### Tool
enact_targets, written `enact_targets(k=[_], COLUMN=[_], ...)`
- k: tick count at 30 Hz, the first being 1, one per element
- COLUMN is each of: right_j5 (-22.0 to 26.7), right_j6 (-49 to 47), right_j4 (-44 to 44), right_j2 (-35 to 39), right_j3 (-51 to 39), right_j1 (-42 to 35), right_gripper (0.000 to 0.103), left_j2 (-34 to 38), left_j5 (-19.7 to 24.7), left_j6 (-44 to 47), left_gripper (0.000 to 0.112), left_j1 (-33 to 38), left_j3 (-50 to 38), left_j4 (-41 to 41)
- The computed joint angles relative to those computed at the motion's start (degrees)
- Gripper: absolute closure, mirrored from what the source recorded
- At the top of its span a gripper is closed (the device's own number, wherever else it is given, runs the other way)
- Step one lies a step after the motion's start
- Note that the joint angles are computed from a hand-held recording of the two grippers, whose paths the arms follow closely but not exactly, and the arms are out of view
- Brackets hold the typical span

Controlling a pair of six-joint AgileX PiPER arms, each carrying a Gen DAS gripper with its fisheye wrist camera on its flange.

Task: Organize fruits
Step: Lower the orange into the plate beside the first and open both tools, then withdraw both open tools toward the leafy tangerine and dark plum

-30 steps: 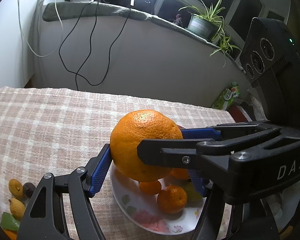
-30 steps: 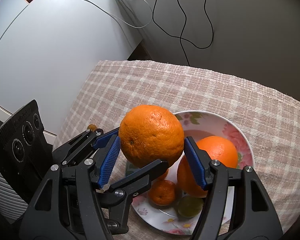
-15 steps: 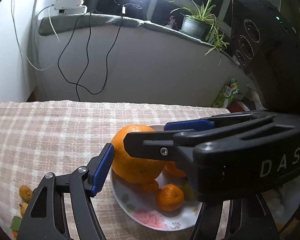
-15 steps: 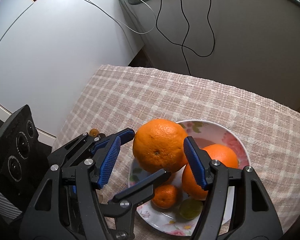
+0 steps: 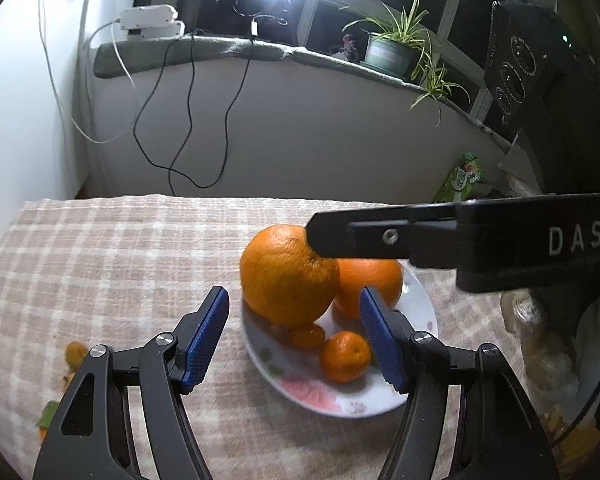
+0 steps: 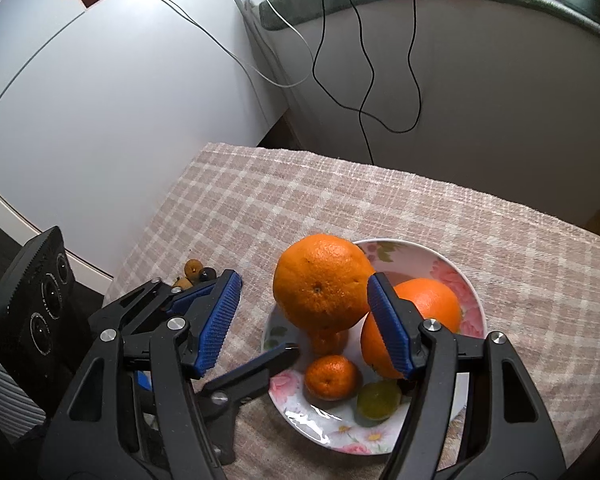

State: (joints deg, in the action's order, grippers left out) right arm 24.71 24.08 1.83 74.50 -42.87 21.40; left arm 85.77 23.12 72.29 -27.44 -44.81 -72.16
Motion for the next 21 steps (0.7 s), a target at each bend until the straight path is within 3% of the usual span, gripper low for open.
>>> enact_targets(k=[11, 16, 21], right_j5=[-0.4, 1.2, 5.3], right_j6=[20.3, 36.9, 52.5], right_j4=[-16.8, -31.1, -44.8], right_j2=[-5.8, -9.0, -10.9], right_j3=[4.6, 7.3, 9.0], right_j1=[5.8, 10.8, 17.6], right_gripper=[0.028, 0.028, 0.028], left_j2=[-9.7, -14.5, -18.9], left_j5=[-2.8, -4.2, -2.7], left_j6=[-0.2, -0.8, 0.0], left_gripper=[0.046, 0.045, 0.044], left_j1=[0.7, 0.5, 2.6], left_j3=[6.3, 9.2, 11.8], left_j4=[1.6, 2.5, 2.6])
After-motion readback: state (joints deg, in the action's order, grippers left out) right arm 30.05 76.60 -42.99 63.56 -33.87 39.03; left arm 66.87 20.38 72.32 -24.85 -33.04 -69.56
